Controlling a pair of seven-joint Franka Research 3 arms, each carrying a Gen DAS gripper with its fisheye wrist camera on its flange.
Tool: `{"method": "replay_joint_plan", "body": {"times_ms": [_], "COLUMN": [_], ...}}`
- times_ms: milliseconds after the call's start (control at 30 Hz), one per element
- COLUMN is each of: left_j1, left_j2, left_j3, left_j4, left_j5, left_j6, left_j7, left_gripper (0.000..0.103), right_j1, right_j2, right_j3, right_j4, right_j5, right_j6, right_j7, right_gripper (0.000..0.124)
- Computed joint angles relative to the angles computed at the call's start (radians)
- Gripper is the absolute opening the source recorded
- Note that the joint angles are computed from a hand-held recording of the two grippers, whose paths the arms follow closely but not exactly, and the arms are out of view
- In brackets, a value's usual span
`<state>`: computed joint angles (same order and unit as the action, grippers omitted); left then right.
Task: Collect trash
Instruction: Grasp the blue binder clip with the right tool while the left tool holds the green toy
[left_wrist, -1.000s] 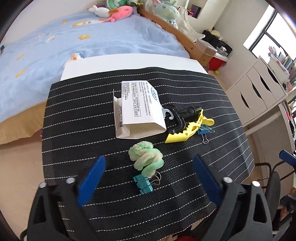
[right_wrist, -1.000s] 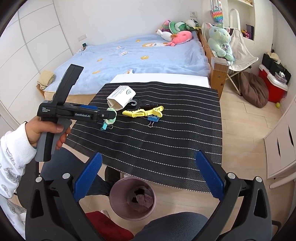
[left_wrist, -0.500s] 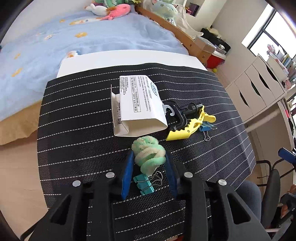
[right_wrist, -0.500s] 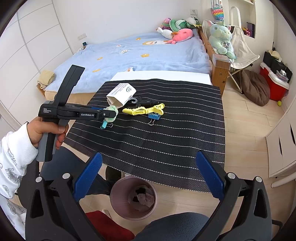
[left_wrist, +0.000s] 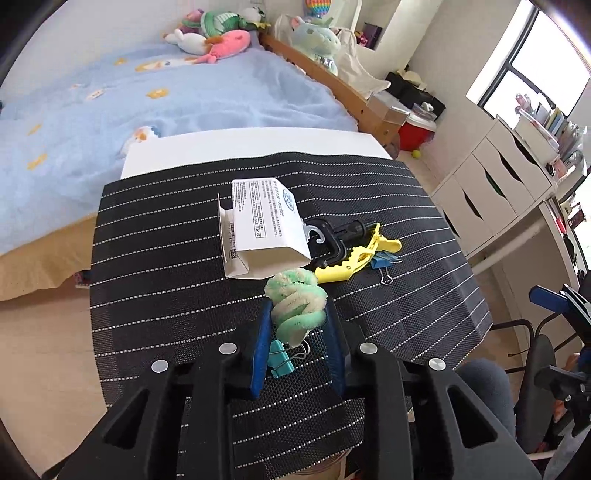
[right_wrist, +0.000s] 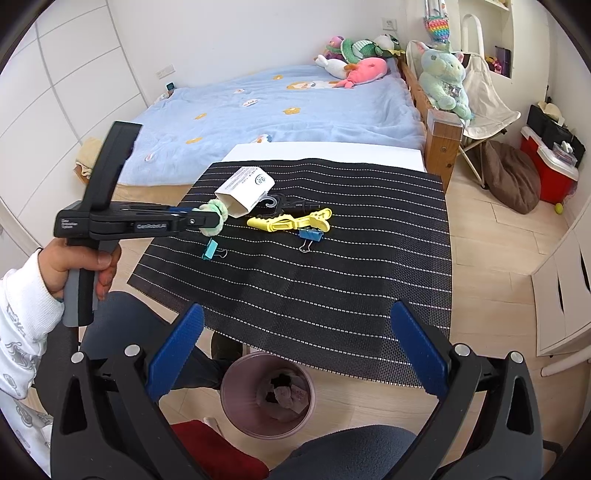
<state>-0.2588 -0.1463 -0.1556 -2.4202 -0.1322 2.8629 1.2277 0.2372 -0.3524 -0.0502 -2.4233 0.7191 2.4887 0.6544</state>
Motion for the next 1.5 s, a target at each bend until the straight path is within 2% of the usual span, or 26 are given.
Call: {"method": "replay_joint_plan", "body": {"times_ms": [467, 867, 900, 967, 1267, 1500], "left_j1": [-0.001, -0.013, -0.015, -0.018, -0.044, -0.060], "left_j2": [-0.109, -0.149, -0.152, -0.156, -0.164, -0.170], "left_j3": [-0.010, 0.004, 0.006, 0.009, 0.041, 0.057], "left_j4": [-0.059, -0.091, -0.095, -0.103, -0.131, -0.153], "left_j5": [0.149, 0.199, 0.199, 0.200, 0.169, 0.142], "left_j6": [0.052, 0.077, 0.081, 0.087, 0.108, 0.124], "left_j7": [-0.094, -0.121, -0.122, -0.123, -0.104, -0.087], "left_gripper": [0.027, 0.027, 0.027, 0.027, 0.027, 0.027], "right_j1": [0.013, 0.018, 0.018, 0.017, 0.021, 0.022], "right_j2": [0.079, 0.251, 0.261, 0.291, 0.374, 0.400], "right_j3": [0.023, 0.083, 0.085, 0.091, 0.110, 0.116], "right_j4": [0.092, 0.207, 0.213, 0.232, 0.280, 0.298], "right_j5": [-0.025, -0.146, -0.149, -0.167, -0.232, -0.251], "right_j6": [0.003, 0.057, 0.059, 0.060, 0.071, 0.080], "right_j7": [-0.011, 0.091, 0.097, 0.121, 0.199, 0.228], "right_gripper": [0.099, 0.098, 0.095, 0.079, 0.045, 0.031]}}
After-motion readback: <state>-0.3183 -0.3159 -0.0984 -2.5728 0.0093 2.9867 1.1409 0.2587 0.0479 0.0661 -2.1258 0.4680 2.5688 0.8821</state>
